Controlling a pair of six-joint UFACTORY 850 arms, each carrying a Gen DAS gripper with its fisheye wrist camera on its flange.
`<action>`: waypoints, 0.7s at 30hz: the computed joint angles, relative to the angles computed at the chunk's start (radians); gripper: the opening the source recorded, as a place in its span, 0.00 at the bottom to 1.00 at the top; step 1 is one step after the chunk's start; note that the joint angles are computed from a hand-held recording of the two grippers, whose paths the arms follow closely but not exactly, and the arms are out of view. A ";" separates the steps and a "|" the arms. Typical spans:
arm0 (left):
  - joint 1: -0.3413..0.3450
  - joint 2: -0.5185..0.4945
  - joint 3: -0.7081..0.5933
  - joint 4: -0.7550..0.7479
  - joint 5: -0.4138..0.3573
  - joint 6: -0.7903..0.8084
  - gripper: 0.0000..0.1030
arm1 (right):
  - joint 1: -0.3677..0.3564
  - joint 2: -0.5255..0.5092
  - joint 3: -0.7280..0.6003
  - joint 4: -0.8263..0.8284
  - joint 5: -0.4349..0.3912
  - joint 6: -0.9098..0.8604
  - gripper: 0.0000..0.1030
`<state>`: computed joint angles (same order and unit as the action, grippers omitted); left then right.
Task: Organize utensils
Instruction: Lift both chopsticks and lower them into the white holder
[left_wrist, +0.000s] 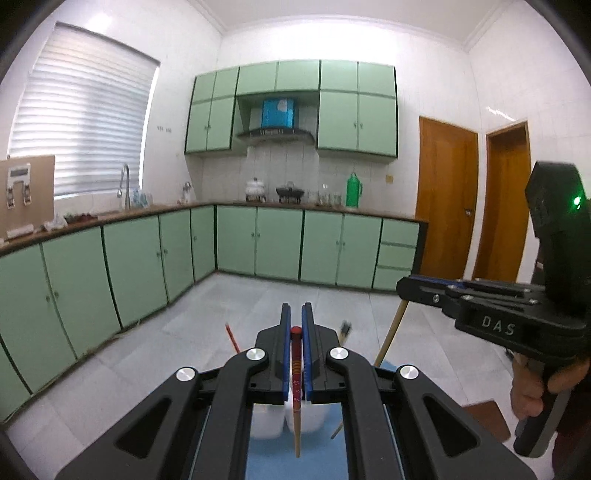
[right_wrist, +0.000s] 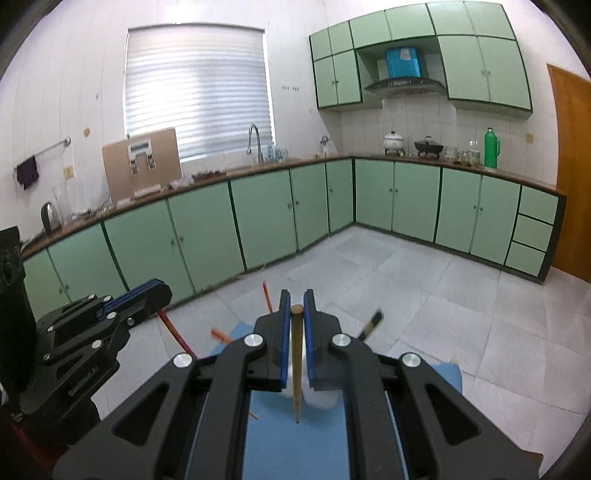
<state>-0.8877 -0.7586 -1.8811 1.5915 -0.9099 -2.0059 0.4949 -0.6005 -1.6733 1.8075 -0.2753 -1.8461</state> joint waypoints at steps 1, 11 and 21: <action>0.007 -0.001 -0.011 0.017 -0.004 -0.004 0.05 | -0.002 -0.010 -0.020 0.000 0.001 0.003 0.06; 0.072 -0.082 -0.170 0.099 -0.010 0.034 0.05 | 0.001 -0.166 -0.272 -0.160 0.059 0.163 0.06; 0.129 -0.227 -0.303 0.000 0.049 0.106 0.05 | 0.014 -0.331 -0.450 -0.690 0.090 0.691 0.06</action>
